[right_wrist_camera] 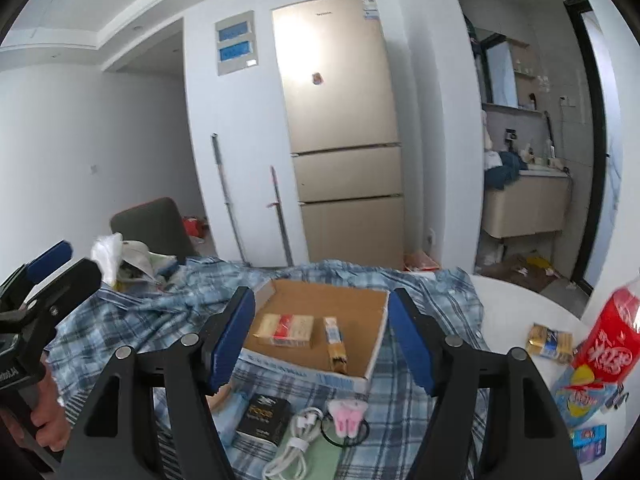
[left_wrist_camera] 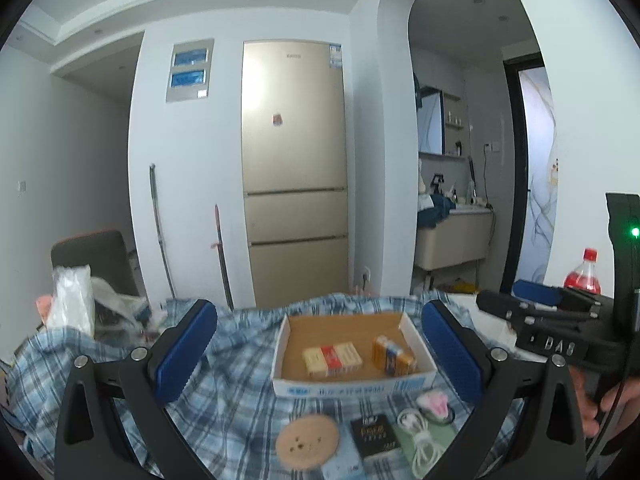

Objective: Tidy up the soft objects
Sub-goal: 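Lower the gold lighter into the white box and open the right gripper, then grasp the pink bunny toy with the right gripper and lift it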

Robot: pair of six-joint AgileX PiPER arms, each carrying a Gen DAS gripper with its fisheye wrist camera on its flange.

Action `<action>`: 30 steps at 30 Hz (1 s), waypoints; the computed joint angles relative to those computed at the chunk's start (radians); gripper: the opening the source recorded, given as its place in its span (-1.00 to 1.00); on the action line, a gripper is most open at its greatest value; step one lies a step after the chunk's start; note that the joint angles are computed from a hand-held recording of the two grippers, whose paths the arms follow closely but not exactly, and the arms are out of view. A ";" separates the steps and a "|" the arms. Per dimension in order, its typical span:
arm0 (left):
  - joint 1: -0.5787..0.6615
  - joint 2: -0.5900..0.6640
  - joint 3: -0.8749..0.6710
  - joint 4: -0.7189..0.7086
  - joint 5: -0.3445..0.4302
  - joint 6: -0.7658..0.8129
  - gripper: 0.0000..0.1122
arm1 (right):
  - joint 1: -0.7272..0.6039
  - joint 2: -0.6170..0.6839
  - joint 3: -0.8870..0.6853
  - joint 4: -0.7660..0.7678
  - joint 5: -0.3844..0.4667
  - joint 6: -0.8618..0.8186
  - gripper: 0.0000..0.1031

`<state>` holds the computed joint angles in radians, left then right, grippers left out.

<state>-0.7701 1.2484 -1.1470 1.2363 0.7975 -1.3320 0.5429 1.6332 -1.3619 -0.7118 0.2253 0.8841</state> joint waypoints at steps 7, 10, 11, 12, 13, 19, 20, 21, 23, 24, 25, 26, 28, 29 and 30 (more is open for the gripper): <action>0.033 0.009 0.118 0.072 -0.060 -0.110 0.84 | -0.020 0.047 0.027 -0.035 -0.025 0.044 0.33; 0.083 0.021 0.161 0.084 -0.129 -0.163 0.84 | -0.018 0.071 0.038 -0.078 -0.027 0.088 0.33; 0.100 0.026 0.174 0.091 -0.150 -0.181 0.84 | -0.021 0.078 0.040 -0.063 -0.030 0.073 0.33; 0.116 0.033 0.183 0.089 -0.166 -0.187 0.84 | -0.022 0.088 0.037 -0.054 -0.029 0.068 0.33; 0.126 0.043 0.185 0.076 -0.172 -0.179 0.84 | -0.023 0.097 0.035 -0.049 -0.025 0.069 0.33; 0.176 0.064 0.224 0.060 -0.236 -0.196 0.84 | -0.003 0.123 0.047 -0.161 -0.016 0.160 0.33; 0.173 0.070 0.224 0.060 -0.235 -0.195 0.84 | 0.001 0.128 0.048 -0.158 -0.015 0.151 0.34; 0.171 0.072 0.225 0.064 -0.234 -0.197 0.84 | 0.003 0.131 0.047 -0.155 -0.013 0.147 0.34; 0.166 0.082 0.220 0.063 -0.231 -0.191 0.84 | 0.012 0.138 0.045 -0.182 0.004 0.170 0.34; 0.163 0.084 0.219 0.061 -0.229 -0.189 0.84 | 0.014 0.140 0.043 -0.184 0.010 0.168 0.34; 0.166 0.086 0.217 0.055 -0.231 -0.184 0.84 | 0.015 0.140 0.044 -0.185 0.008 0.168 0.35; 0.169 0.086 0.214 0.046 -0.233 -0.180 0.84 | 0.014 0.137 0.048 -0.193 0.003 0.176 0.37; 0.177 0.085 0.212 0.037 -0.239 -0.179 0.84 | 0.011 0.137 0.049 -0.184 -0.003 0.171 0.42; 0.178 0.085 0.212 0.035 -0.240 -0.180 0.84 | 0.008 0.138 0.047 -0.155 -0.005 0.144 0.43; 0.180 0.086 0.210 0.028 -0.244 -0.173 0.84 | 0.007 0.140 0.044 -0.126 -0.004 0.117 0.43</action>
